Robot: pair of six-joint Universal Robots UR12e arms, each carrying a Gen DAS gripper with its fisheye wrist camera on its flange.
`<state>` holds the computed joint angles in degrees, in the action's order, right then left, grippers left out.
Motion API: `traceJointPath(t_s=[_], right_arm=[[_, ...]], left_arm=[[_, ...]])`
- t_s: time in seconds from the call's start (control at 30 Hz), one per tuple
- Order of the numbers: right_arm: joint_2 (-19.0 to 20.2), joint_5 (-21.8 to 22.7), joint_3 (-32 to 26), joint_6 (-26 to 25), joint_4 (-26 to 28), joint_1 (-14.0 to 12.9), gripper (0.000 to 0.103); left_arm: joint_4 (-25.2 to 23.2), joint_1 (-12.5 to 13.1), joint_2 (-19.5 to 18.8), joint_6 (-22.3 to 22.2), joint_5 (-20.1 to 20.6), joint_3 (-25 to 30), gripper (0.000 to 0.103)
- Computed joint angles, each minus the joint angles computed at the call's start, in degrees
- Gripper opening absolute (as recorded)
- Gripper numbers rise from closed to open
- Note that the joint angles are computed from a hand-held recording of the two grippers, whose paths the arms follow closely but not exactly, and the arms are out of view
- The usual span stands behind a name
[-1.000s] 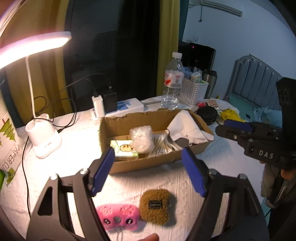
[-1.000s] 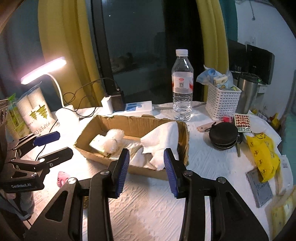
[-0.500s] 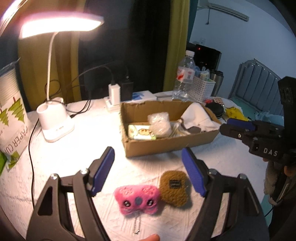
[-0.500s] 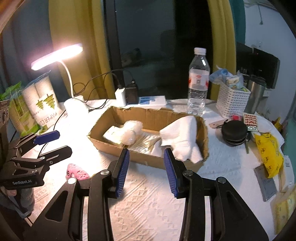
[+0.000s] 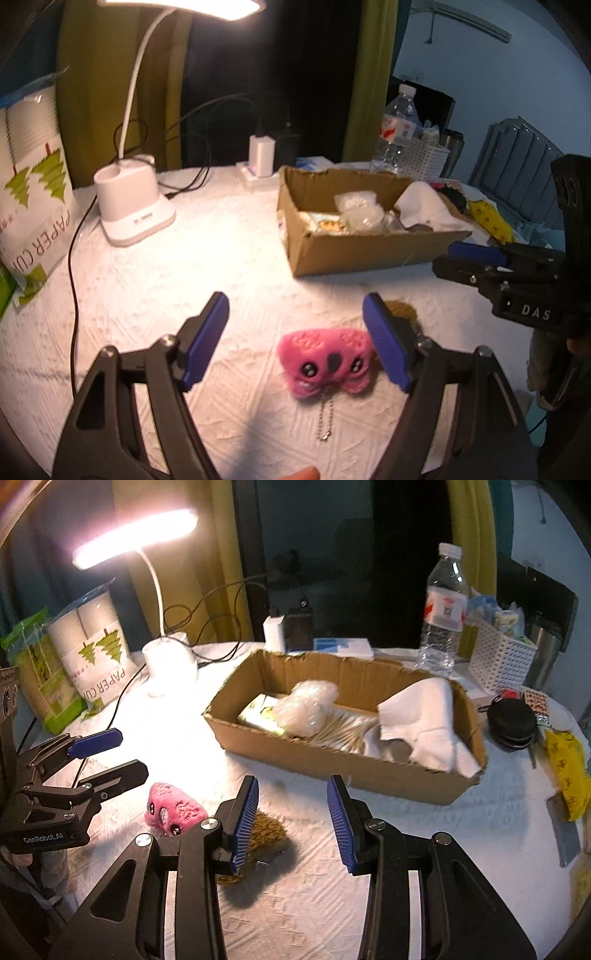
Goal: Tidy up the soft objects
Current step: 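Grasp the pink plush keychain with the left gripper while the right gripper grasps the brown fuzzy plush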
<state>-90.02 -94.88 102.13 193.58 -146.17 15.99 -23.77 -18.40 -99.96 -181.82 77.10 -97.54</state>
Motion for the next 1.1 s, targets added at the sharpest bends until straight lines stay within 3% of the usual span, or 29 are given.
traceJointPath(t_s=[0.23,0.33,0.57,0.67,0.83,1.0,1.1], right_arm=[[1.4,1.6,-0.9,0.4,2.0,0.7,0.042],[2.2,3.6,-1.2,0.6,2.9,0.7,0.056],[4.0,4.8,-1.5,1.1,4.4,1.0,0.060],[4.1,6.1,-1.5,1.2,4.5,0.3,0.060],[4.0,7.6,-0.9,1.1,4.6,-0.1,0.063],[3.3,9.1,0.3,1.1,3.3,-0.6,0.062],[2.6,10.3,0.9,0.9,2.8,-1.0,0.053]], left_arm=[[-0.1,0.8,-0.1,-0.5,-1.1,-1.1,0.076],[-0.6,1.0,-0.3,-0.6,-1.4,-1.3,0.076],[-3.3,1.3,-0.7,-0.1,-2.7,-0.9,0.076],[-4.6,1.0,-1.0,1.1,-2.7,-0.5,0.092],[-4.9,0.6,-1.1,2.1,-2.3,-0.3,0.093],[-6.1,-0.3,-1.1,3.5,-1.4,0.1,0.093],[-7.8,-1.2,-1.5,5.9,-0.5,0.9,0.093]])
